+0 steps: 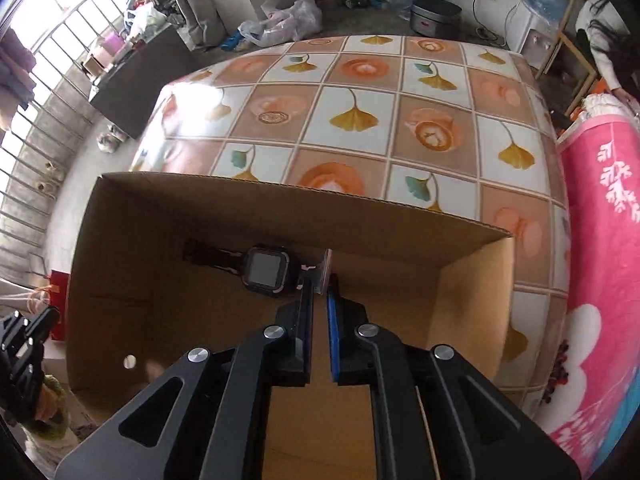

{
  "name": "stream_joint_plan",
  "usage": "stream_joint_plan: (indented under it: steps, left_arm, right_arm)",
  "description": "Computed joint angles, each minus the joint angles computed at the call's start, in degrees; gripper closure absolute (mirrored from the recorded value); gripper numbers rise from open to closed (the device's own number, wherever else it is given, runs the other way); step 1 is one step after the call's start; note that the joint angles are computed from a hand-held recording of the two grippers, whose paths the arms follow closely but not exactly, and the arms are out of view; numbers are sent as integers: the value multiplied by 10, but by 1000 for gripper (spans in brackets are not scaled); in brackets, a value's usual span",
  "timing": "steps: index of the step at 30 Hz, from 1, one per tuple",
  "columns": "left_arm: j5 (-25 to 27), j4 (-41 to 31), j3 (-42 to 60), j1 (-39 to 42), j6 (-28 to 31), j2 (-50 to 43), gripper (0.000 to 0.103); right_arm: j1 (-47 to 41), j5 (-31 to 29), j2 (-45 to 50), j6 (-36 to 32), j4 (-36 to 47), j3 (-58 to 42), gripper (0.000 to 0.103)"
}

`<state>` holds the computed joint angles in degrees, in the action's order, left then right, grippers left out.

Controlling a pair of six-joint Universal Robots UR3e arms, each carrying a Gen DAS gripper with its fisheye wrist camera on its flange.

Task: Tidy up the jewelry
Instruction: 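Lower the watch into the box and open the right tool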

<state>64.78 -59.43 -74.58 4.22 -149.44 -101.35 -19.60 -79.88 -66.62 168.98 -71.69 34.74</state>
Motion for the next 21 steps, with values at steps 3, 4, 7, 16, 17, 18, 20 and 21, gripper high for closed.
stream_joint_plan:
  steps: [3, 4, 7, 16, 17, 18, 20, 21]
  left_arm:
    - [-9, 25, -35, 9, 0, 18, 97]
    - [-17, 35, -51, 15, -2, 27, 93]
    - [-41, 53, -92, 32, -10, 52, 81]
    - [-136, 66, -216, 95, -27, 132, 52]
    - [-148, 64, -231, 104, -25, 143, 51]
    - [-157, 63, -249, 115, -18, 155, 50]
    - [-171, 65, -277, 131, -10, 172, 46]
    - [-176, 65, -295, 139, -4, 183, 45]
  right_arm:
    - [11, -39, -22, -17, -29, 12, 69]
    - [16, -48, -25, -23, -34, 10, 68]
    - [23, -40, -10, -29, -5, -21, 66]
    - [29, 21, 128, 37, 110, -132, 65]
    - [28, 29, 134, 43, 106, -130, 65]
    - [29, 35, 142, 47, 104, -132, 65]
    - [33, 44, 154, 56, 93, -133, 65]
    - [35, 48, 156, 56, 89, -129, 65]
